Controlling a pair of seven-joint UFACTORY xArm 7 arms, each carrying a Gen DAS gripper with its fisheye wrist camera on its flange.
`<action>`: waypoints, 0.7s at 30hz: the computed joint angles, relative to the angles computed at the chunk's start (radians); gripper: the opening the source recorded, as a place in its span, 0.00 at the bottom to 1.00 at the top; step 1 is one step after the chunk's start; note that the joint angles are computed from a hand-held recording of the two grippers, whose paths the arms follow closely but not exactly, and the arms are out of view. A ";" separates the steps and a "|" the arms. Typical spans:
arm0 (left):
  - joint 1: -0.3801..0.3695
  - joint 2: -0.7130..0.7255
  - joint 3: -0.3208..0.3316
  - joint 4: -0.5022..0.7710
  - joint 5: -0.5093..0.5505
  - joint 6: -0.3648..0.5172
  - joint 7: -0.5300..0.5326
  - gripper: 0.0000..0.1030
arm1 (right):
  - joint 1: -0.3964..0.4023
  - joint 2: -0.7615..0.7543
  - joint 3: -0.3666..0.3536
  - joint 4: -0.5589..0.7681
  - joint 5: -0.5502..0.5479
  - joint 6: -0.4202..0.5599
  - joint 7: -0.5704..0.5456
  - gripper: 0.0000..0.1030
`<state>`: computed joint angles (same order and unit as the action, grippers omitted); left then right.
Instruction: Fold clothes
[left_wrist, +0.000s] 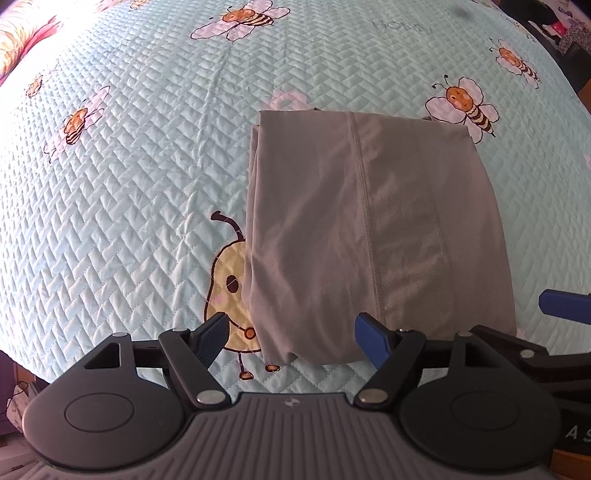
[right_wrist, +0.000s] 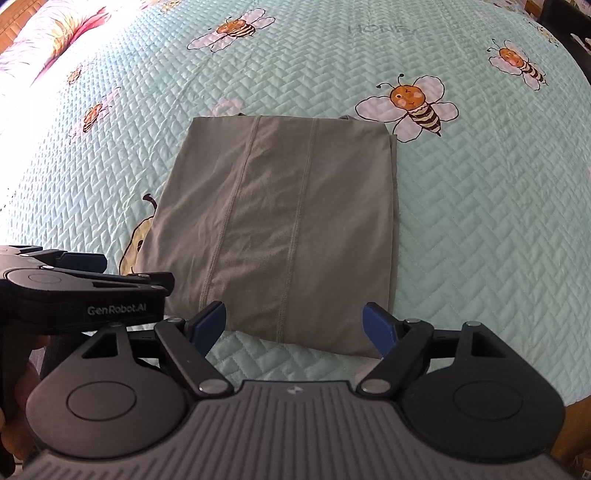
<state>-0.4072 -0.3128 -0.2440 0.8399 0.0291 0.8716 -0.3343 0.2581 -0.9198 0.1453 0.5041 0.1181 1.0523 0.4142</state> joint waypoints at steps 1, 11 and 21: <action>0.001 -0.004 0.006 -0.007 -0.007 -0.013 0.002 0.75 | 0.000 -0.004 -0.008 -0.007 0.002 -0.007 -0.005 0.79; 0.028 -0.057 0.139 -0.149 -0.279 -0.291 0.078 0.75 | -0.045 -0.325 -0.339 -0.340 0.264 -0.414 -0.135 0.80; 0.041 0.108 0.216 -0.125 -0.546 -0.376 0.279 0.75 | -0.049 -0.142 -0.601 -0.427 0.489 -0.566 -0.357 0.80</action>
<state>-0.3664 -0.2051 -0.0277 0.7147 -0.5170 0.4957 -0.0555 0.2094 -1.0615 -0.4552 0.0775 0.6066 0.4860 0.0576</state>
